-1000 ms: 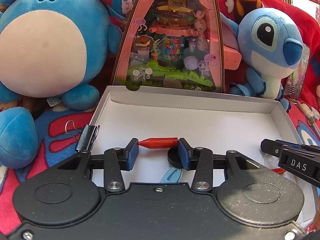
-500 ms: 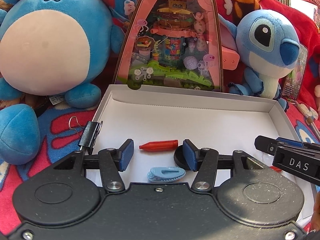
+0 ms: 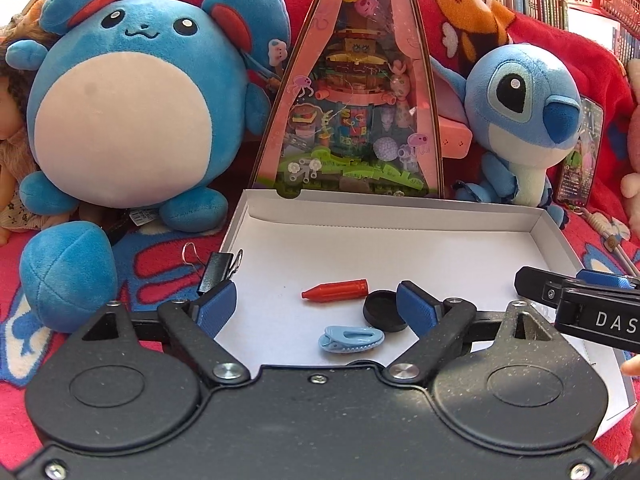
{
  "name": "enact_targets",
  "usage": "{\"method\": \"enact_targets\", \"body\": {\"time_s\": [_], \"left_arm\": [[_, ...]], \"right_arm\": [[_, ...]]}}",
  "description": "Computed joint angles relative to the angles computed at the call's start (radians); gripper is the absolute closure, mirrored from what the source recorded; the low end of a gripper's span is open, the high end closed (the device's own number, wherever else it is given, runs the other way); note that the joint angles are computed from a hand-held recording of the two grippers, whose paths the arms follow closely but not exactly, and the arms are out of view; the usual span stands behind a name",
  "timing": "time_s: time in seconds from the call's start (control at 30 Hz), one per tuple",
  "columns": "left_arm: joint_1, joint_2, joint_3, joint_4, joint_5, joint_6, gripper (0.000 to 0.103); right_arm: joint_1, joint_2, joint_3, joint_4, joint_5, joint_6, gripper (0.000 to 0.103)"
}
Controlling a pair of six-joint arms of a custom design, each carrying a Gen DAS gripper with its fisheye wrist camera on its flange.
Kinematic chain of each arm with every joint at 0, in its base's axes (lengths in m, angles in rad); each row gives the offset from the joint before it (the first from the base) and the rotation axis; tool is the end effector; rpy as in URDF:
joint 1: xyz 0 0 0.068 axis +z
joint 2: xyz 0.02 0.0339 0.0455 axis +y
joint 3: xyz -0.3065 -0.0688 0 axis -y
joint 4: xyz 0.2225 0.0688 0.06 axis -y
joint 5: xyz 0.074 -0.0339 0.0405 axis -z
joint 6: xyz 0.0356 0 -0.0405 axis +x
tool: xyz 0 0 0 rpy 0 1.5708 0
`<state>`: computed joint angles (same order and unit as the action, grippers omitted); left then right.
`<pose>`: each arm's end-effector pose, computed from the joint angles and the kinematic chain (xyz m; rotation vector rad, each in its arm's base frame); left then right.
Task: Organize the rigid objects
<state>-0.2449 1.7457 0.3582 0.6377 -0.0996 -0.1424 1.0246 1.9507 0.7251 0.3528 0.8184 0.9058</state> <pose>0.2463 -0.0579 0.1329 0.0685 2.3164 -0.0807 0.1929 0.2673 0.1337 0.2059 2.1138 0.1097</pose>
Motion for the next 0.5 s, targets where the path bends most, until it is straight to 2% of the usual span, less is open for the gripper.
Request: {"method": "enact_targets", "body": {"time_s": [0.27, 0.5], "left_arm": [[0.016, -0.08, -0.075, 0.029, 0.016, -0.014, 0.015], [0.027, -0.196, -0.156, 0.026, 0.049, -0.015, 0.015]], "right_arm": [[0.052, -0.018, -0.018, -0.026, 0.07, 0.038, 0.004], [0.118, -0.046, -0.031, -0.083, 0.119, 0.075, 0.002]]}}
